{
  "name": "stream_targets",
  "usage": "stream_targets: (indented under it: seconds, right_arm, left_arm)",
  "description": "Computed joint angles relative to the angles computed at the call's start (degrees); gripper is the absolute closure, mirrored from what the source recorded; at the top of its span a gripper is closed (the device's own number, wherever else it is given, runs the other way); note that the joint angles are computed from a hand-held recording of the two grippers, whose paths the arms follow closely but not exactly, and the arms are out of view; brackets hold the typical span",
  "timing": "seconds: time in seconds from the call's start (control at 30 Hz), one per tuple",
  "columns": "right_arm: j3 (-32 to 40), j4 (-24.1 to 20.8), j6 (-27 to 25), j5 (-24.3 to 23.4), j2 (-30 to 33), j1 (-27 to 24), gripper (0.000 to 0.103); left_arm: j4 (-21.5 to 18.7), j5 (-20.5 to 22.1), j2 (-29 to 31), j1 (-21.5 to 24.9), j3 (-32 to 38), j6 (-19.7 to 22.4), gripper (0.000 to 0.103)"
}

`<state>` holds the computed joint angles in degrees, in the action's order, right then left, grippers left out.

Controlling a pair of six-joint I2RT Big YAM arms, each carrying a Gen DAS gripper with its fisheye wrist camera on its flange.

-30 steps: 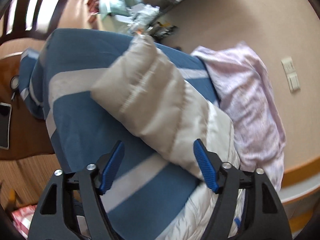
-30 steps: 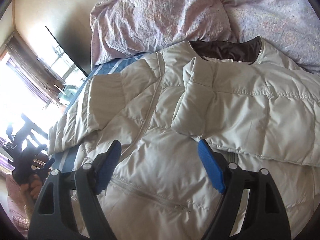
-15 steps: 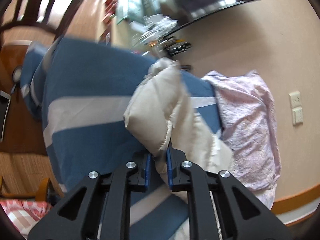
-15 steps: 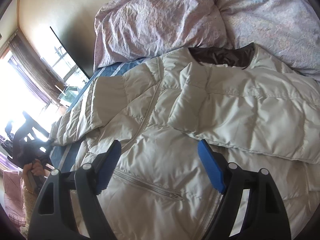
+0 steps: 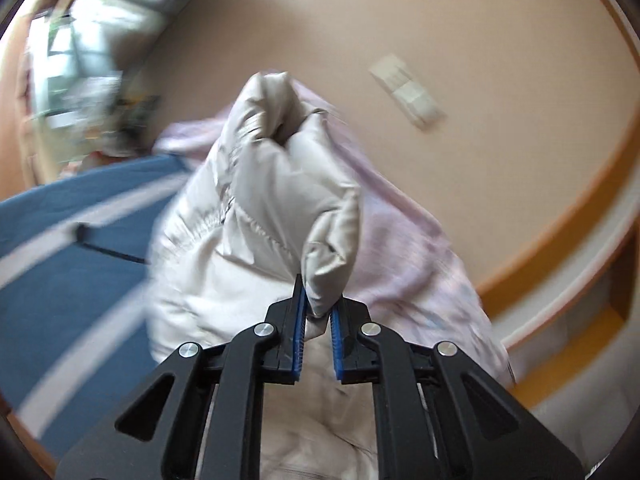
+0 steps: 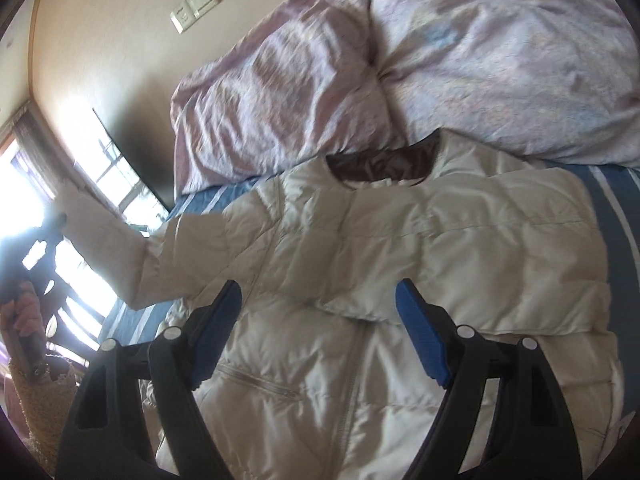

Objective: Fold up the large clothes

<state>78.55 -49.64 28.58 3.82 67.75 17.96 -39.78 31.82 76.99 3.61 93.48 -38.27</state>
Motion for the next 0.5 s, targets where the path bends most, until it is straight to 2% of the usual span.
stream_targets:
  seconds: [0.23,0.33,0.5]
  right_arm:
    - [-2.7,0.2,1.9,-0.2,-2.6,-4.2,0.024]
    - [-3.7,0.3,2.7,-0.4,-3.4,-5.9,0.024]
    - [-5.0,0.6,3.8,-1.1,-4.0,-8.6,0.024]
  left_arm:
    - [0.1,6.0,4.2,-14.0,4.7,3.6,0.093]
    - [-1.8,8.5,6.5,-18.3,5.5,5.2,0.093]
    - [-6.3,7.6,10.3,-22.7,6.2,8.0,0.093]
